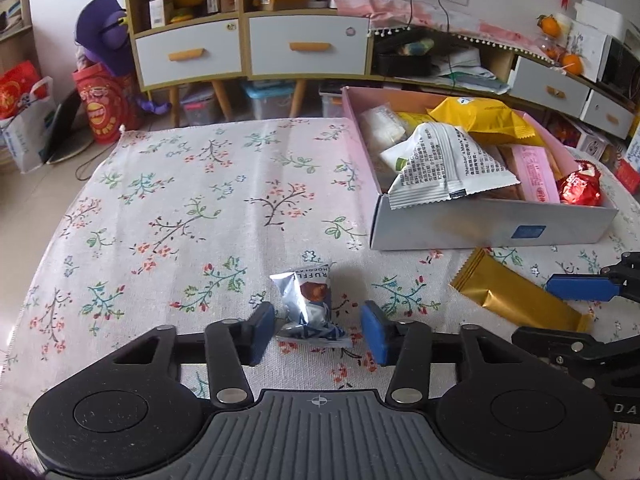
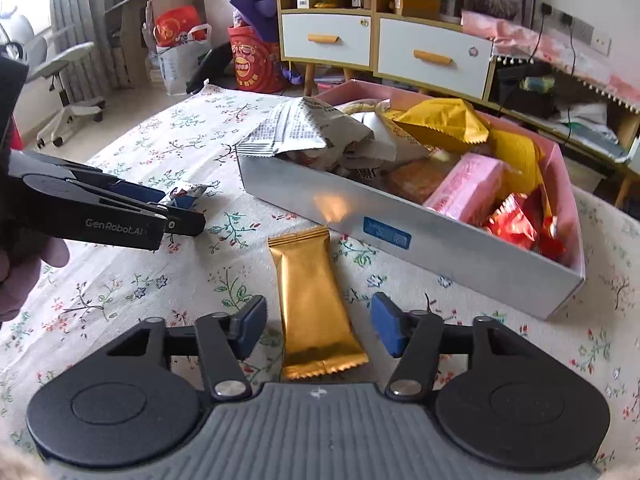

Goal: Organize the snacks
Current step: 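Grasp the small silver packet with the left tool while the right tool grasps the gold wafer bar, then carry the silver packet and gold wafer bar over the pink box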

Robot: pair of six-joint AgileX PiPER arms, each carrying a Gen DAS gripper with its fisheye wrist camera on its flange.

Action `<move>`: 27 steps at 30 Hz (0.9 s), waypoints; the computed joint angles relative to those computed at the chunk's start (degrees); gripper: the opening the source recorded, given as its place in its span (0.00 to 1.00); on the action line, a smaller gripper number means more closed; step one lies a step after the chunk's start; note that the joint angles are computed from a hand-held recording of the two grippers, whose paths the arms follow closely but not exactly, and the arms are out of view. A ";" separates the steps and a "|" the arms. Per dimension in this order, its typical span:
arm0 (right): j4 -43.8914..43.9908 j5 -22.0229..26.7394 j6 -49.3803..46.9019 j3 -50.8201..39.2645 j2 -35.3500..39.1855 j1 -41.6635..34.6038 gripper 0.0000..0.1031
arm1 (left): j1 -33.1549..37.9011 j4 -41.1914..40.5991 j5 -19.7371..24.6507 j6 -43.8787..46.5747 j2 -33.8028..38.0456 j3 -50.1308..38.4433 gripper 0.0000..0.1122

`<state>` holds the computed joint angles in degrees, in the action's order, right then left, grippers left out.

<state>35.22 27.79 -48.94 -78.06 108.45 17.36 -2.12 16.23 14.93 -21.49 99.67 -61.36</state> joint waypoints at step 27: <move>-0.55 4.19 3.03 0.28 -4.32 -1.30 0.27 | -0.79 -14.25 5.16 12.76 -4.16 -0.65 0.17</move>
